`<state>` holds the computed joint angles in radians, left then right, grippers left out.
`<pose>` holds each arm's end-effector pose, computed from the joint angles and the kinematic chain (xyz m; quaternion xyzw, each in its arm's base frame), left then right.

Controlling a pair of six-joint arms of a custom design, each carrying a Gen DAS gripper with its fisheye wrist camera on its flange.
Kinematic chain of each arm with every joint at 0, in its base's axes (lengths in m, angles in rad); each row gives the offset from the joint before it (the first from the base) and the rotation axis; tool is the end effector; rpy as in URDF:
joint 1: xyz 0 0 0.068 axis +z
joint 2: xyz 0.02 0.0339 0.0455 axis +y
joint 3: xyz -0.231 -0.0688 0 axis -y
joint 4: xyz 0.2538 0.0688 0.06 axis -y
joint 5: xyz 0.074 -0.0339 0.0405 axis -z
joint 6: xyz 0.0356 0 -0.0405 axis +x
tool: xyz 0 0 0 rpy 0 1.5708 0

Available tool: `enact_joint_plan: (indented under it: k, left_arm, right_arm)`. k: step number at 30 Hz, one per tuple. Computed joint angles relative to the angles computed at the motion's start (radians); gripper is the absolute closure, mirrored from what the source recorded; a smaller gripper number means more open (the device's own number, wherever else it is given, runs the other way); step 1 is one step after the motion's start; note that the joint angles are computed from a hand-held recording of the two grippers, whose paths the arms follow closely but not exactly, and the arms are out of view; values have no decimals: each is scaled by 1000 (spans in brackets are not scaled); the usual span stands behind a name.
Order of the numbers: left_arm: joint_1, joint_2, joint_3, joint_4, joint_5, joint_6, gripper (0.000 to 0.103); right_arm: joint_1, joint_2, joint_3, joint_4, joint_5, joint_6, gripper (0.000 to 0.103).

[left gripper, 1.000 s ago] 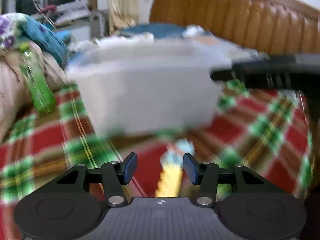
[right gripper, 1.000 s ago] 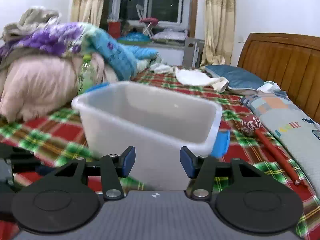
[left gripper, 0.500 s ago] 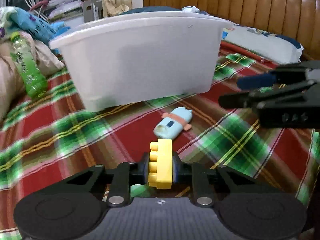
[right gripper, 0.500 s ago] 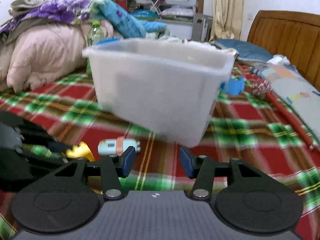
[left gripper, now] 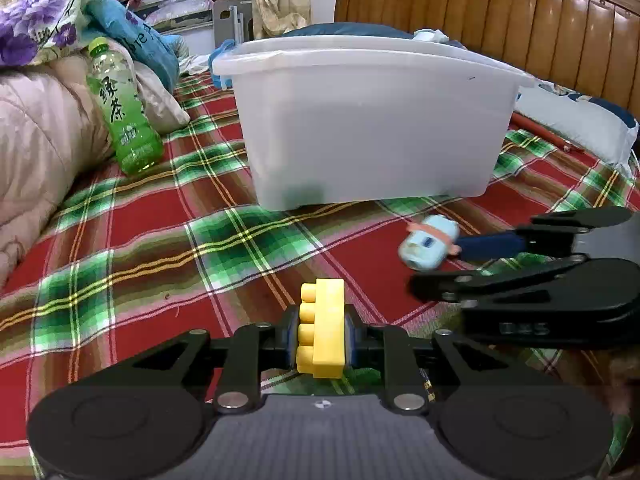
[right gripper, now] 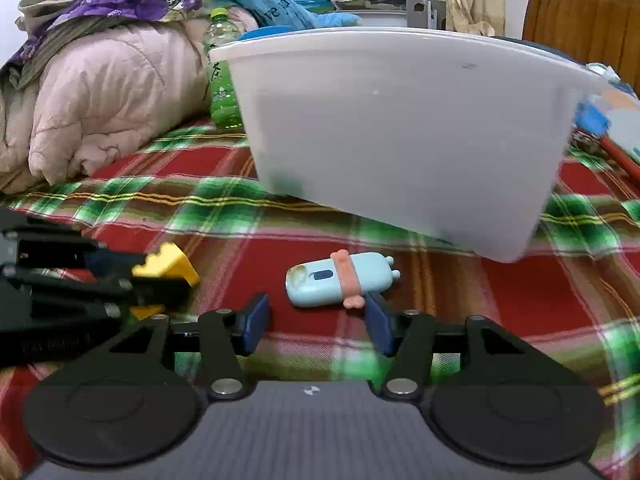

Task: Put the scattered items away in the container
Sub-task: 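Grasp the yellow brick with the left tool while the right tool grasps the pale blue figurine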

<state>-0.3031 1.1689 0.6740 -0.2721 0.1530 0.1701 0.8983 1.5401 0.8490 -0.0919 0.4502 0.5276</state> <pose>0.2466 -0.0828 0.1826 0.2442 0.8851 -0.0961 0.3845 0.2126 0.2422 0.1540 -0.0817 0.9005 0.0888 0.4178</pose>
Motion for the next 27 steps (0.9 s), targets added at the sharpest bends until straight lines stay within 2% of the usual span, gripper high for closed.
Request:
enact_joint_plan:
  k: [4,8,10,16,21,27]
  left_arm:
    - [3,18,-1,21,7,-10,77]
    - [15,32,9,22,21,-22,77]
    - [15,34,13,23,24,-22,77]
    - [-23,33,18,27,17,-40,77]
    - [-76,-16,13,5,2,-58,77]
    - [-127,-92,32,-38,-21,-75,77]
  right_arm:
    - [-8,97,61,52,35,-24,39]
    - [-47,162,129,52,-2,-83,39]
    - [-48,167,143,31,5,-122,51]
    - [-11,80,44,35,50,-153,51]
    - [22,-10,6,-51,89,-175,52]
    - [45,-154,-62,-128,153,-132,52]
